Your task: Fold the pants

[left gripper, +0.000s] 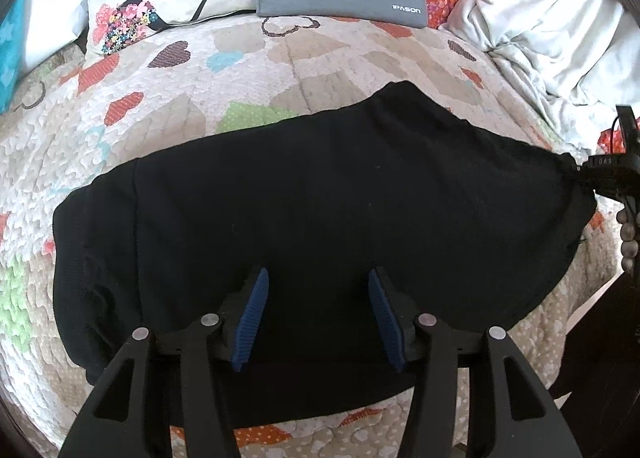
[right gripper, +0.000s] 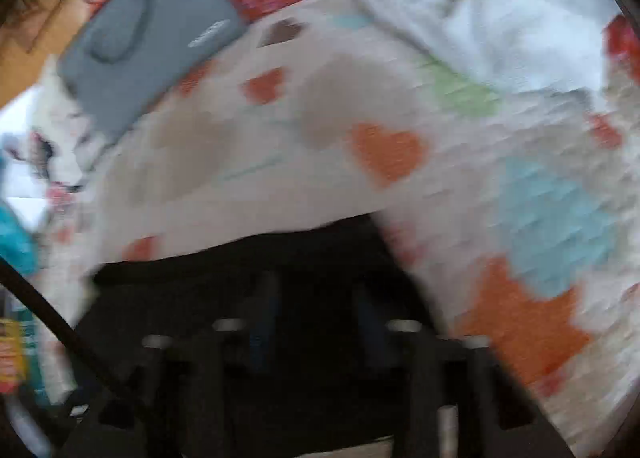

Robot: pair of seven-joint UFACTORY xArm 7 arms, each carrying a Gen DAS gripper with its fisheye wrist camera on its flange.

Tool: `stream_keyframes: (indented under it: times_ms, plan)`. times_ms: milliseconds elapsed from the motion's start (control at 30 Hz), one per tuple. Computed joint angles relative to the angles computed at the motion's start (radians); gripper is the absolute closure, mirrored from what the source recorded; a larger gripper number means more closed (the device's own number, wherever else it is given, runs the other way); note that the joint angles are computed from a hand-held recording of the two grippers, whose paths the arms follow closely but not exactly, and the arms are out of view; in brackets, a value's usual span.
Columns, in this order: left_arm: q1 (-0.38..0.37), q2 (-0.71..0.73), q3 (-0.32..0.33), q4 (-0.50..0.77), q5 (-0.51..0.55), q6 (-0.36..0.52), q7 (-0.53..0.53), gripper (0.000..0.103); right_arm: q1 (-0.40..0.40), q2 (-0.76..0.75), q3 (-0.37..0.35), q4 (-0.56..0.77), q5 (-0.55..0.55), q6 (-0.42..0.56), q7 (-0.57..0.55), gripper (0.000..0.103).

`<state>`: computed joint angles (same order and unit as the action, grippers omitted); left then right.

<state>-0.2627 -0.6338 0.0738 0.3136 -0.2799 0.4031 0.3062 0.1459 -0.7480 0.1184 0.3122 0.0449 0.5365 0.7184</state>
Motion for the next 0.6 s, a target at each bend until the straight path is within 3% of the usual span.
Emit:
stream_keyframes:
  times_ms: [67, 100, 167, 300, 433, 500, 600]
  plan:
    - [-0.035, -0.022, 0.041, -0.001, -0.039, -0.001, 0.026, 0.052, -0.055, -0.059, 0.075, 0.024, -0.059, 0.095, 0.06, 0.093]
    - [-0.062, -0.036, 0.068, -0.002, -0.068, -0.002, 0.05, 0.052, -0.079, -0.066, 0.122, 0.048, -0.101, 0.136, 0.094, 0.075]
    - [-0.107, -0.065, 0.098, -0.004, -0.113, -0.004, 0.093, 0.052, -0.026, -0.123, 0.121, 0.048, -0.127, 0.116, 0.079, 0.059]
    - [-0.168, -0.08, 0.087, -0.01, -0.145, 0.012, 0.153, 0.052, 0.144, -0.075, 0.05, 0.063, -0.057, 0.027, -0.057, 0.059]
    - [-0.142, -0.047, -0.019, -0.023, -0.072, 0.056, 0.144, 0.052, 0.352, 0.01, -0.058, 0.019, 0.132, -0.059, -0.197, 0.059]
    - [-0.122, -0.064, -0.076, -0.052, -0.013, 0.03, 0.14, 0.05, 0.377, -0.001, -0.081, -0.022, 0.197, -0.026, -0.223, 0.059]
    - [-0.14, -0.072, -0.059, -0.053, 0.006, 0.04, 0.148, 0.047, 0.378, -0.095, -0.087, -0.105, 0.26, -0.007, -0.24, 0.059]
